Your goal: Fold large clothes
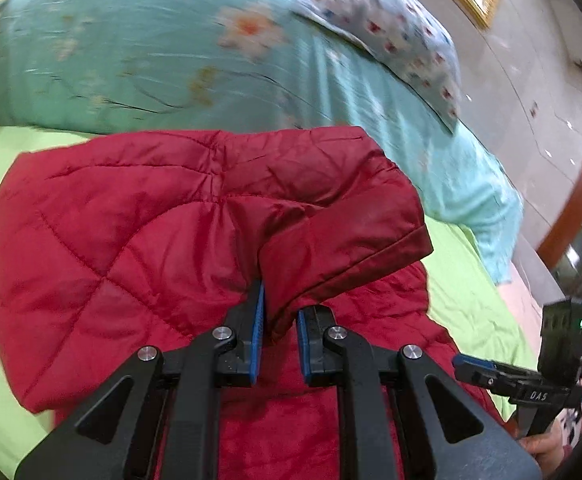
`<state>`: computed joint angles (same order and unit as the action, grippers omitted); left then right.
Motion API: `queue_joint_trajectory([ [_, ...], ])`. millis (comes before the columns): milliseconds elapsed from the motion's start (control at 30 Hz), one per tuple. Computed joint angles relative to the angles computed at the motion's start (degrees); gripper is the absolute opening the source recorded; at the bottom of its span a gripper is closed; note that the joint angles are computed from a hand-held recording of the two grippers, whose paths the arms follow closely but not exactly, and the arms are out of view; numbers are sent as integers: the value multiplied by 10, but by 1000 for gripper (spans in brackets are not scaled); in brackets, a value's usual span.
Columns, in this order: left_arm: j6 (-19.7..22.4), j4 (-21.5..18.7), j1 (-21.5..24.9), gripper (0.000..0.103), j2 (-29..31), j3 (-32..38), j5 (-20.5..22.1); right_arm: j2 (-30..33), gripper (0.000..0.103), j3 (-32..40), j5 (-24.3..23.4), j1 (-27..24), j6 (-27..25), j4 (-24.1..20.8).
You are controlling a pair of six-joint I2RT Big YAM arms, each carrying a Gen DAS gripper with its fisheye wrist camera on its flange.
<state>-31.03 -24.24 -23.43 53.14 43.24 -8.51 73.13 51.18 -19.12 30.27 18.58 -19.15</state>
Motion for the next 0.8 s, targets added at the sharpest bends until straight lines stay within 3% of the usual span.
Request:
queue_joint_trajectory([
  [167,-2,18,-58,12,68,27,-16,-1,63,4,-37,-28,19,2],
  [400,19,9,-120,12,152,65,-61,30,69,35,-102,-73,54,13],
  [600,33,4,-144,12,175,74,-81,101,75,92,-176,-86,94,22],
  [767,35,0,-147,12,179,74,-81,155,75,133,-201,-82,114,21],
  [800,33,-2,-146,12,178,74,-78,163,70,141,-197,-79,116,22],
])
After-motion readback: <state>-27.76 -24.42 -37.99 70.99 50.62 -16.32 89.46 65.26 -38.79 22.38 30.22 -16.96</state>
